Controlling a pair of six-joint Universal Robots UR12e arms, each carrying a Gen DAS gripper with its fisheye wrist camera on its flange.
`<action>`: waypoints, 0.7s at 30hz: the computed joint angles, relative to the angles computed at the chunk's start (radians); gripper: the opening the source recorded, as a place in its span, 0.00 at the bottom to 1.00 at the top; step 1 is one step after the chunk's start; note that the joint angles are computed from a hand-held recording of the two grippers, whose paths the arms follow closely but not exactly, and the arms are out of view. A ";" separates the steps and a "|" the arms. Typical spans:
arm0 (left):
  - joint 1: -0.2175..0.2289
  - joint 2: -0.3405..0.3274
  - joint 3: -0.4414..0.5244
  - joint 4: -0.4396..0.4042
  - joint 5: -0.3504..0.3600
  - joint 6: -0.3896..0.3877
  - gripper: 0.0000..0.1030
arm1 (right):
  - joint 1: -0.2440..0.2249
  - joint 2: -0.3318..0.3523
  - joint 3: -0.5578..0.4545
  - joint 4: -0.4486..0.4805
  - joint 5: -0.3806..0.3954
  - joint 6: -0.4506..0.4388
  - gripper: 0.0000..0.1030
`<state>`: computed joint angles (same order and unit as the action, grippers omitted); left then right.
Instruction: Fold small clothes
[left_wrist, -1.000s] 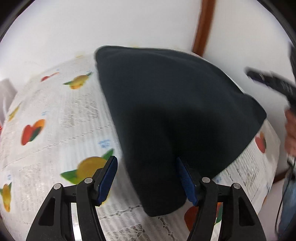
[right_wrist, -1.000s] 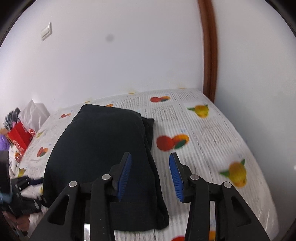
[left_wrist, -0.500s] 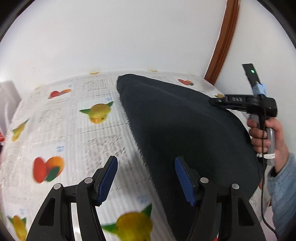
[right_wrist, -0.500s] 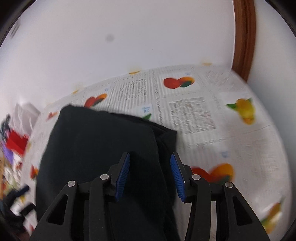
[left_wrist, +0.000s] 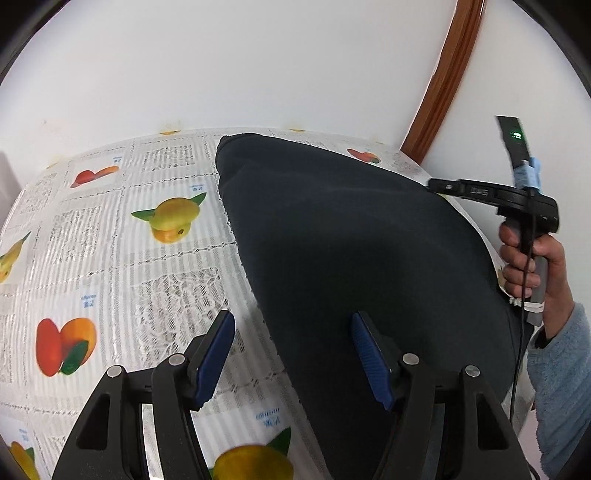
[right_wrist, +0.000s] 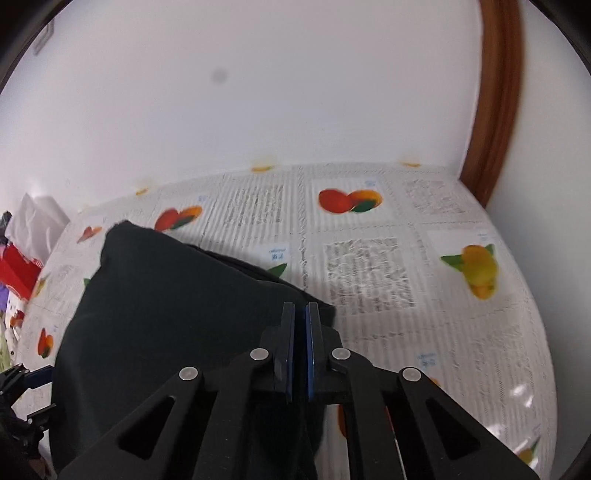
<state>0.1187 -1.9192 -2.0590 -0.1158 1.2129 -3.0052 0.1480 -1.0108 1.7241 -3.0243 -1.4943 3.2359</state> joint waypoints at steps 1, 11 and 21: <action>0.003 0.006 -0.007 0.001 -0.005 0.004 0.62 | -0.006 -0.017 0.022 0.003 0.007 0.003 0.10; 0.024 0.076 -0.099 0.009 -0.040 0.040 0.62 | -0.075 -0.146 0.269 -0.086 0.226 0.081 0.41; 0.011 0.115 -0.147 0.018 0.027 0.015 0.62 | -0.086 -0.117 0.333 -0.317 0.281 0.165 0.06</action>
